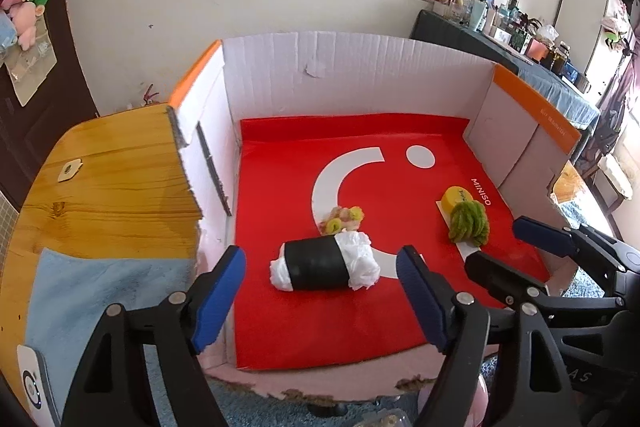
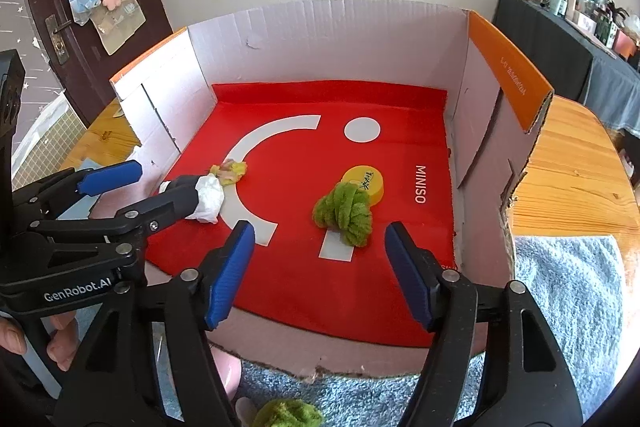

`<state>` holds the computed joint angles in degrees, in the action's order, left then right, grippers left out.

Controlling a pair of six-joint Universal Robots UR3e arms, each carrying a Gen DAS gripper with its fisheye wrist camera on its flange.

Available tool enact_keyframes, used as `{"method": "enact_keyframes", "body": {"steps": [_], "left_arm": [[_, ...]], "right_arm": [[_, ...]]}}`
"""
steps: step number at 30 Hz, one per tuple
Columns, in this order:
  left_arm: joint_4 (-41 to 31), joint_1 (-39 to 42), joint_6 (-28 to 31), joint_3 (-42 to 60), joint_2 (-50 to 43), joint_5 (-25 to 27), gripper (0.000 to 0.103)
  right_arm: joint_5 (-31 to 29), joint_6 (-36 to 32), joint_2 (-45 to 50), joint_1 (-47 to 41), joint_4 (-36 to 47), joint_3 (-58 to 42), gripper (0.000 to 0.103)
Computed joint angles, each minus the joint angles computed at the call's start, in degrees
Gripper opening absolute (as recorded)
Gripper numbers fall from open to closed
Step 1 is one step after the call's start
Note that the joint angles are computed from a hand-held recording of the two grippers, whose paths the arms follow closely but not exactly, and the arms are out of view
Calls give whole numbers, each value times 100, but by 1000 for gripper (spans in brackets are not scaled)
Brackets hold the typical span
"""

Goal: Organize objects
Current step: 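Withdraw both open tools from the box back over the towel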

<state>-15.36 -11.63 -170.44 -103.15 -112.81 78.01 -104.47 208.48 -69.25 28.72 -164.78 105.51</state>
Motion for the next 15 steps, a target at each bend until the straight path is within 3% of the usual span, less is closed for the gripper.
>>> {"method": "enact_keyframes", "body": {"steps": [15], "left_arm": [[225, 53, 82, -586, 216, 70, 80]], "right_arm": [[-215, 77, -41, 236, 217, 39, 70]]}}
